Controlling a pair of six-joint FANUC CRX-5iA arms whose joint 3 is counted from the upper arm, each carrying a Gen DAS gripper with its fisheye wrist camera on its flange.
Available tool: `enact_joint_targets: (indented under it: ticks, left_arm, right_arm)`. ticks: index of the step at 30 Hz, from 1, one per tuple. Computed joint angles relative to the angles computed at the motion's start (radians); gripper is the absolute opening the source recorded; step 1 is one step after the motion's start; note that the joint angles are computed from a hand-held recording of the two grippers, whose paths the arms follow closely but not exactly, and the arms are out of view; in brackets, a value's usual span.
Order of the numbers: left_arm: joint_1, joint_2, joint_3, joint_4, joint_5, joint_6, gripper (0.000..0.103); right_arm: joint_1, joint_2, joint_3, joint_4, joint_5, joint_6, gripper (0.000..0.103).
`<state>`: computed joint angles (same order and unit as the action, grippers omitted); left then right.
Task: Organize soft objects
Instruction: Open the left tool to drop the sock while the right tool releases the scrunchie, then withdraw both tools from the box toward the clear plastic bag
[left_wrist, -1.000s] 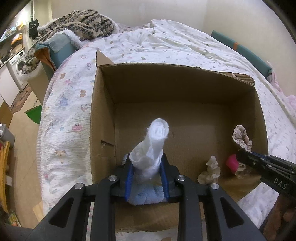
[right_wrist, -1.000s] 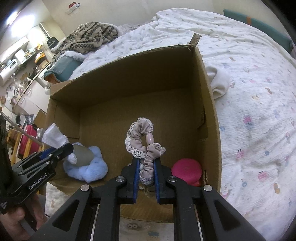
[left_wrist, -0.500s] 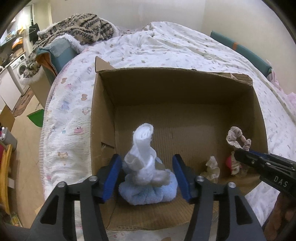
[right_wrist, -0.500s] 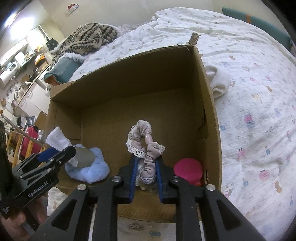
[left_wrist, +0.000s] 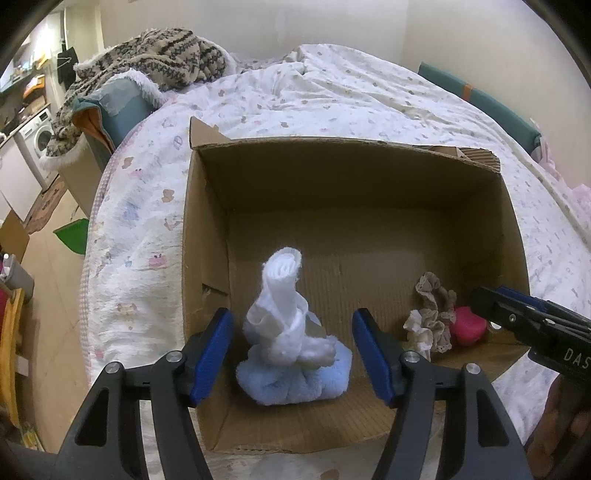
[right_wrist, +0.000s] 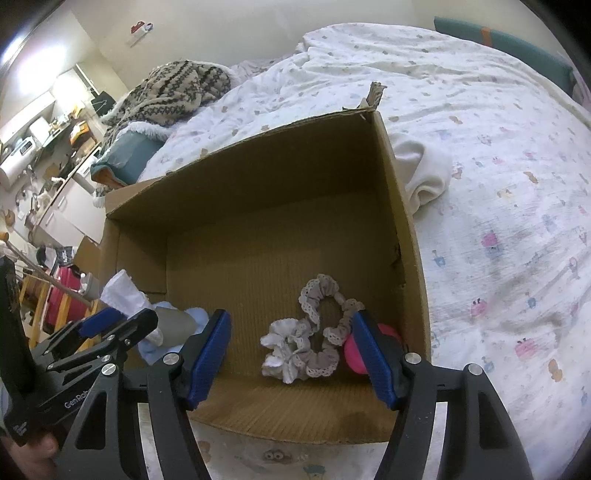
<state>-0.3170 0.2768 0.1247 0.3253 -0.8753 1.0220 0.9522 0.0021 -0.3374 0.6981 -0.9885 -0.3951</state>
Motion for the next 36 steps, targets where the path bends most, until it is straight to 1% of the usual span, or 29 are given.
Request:
enact_joint_targets:
  ticks: [8,19,23,36]
  left_arm:
    - [0.009,-0.022,-0.015,-0.002,0.002,0.007,0.064]
    - [0.039,-0.087,-0.072,0.027,0.014,-0.025,0.064]
    - [0.053,-0.111,-0.098,0.042,0.006,-0.025,0.064]
    - [0.072,-0.171,-0.166,0.051,-0.019,-0.022,0.064]
  right_arm:
    - [0.012,-0.002,0.005,0.003,-0.019,-0.018,0.072]
    - [0.064,-0.019,0.008,0.003,-0.093,-0.051,0.072]
    - [0.084,-0.022,0.012,0.007,-0.119,-0.059,0.072]
    - [0.140,-0.033,0.005,-0.011,-0.145,-0.136,0.072]
